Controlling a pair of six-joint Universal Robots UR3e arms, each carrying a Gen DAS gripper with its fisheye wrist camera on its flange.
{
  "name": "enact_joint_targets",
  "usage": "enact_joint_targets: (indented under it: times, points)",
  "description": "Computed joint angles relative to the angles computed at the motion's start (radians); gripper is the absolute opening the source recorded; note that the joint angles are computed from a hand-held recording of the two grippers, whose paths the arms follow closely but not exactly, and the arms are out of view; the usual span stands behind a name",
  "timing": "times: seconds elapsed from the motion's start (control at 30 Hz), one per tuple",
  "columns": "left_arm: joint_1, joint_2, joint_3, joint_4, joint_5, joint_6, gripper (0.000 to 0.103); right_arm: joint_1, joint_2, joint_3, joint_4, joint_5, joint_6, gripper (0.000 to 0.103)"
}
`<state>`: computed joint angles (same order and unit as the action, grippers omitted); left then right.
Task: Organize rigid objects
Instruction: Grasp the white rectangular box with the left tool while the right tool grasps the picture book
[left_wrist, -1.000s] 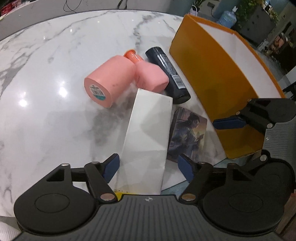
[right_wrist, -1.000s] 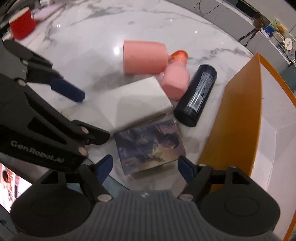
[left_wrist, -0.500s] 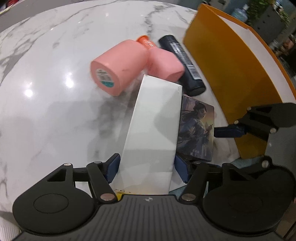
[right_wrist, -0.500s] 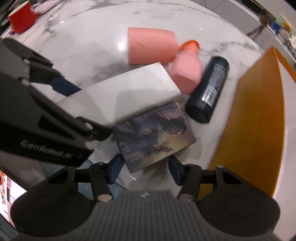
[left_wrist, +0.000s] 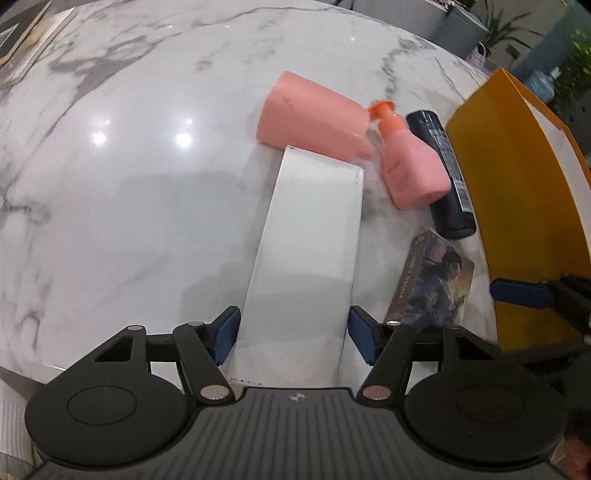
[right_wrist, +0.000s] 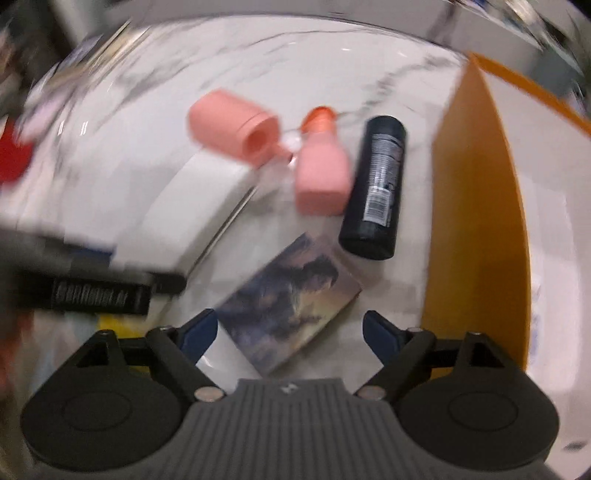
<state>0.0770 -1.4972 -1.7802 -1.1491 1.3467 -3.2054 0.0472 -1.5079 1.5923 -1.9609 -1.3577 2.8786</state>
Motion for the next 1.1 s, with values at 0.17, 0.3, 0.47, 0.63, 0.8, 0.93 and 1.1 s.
enact_joint_targets:
  times: [0.17,0.3,0.47,0.63,0.8,0.93,1.1]
  points:
    - [0.039,0.006,-0.001,-0.005,0.008,-0.006,0.073,0.025,0.050,0.014,-0.081,-0.034,0.217,0.085]
    - [0.038,0.003,0.009,-0.011,0.013,0.015,0.073,0.027,0.095,0.003,-0.084,-0.023,0.324,0.087]
    - [0.036,-0.008,0.005,0.011,0.013,0.032,0.073,0.093,0.127,0.011,-0.171,-0.093,0.283,0.090]
    - [0.036,-0.005,0.006,0.000,0.010,0.069,0.071,0.100,0.121,0.028,-0.182,-0.089,0.115,0.085]
    - [-0.008,-0.041,0.076,-0.085,0.038,0.121,0.069,0.085,0.110,0.003,-0.075,-0.040,-0.190,0.082]
    - [-0.012,-0.022,0.022,0.003,0.042,0.108,0.070,0.073,0.094,0.007,-0.044,-0.038,-0.219,0.083]
    - [0.014,0.018,-0.088,0.157,0.011,0.085,0.075,0.066,0.062,0.077,-0.114,-0.047,-0.126,0.088]
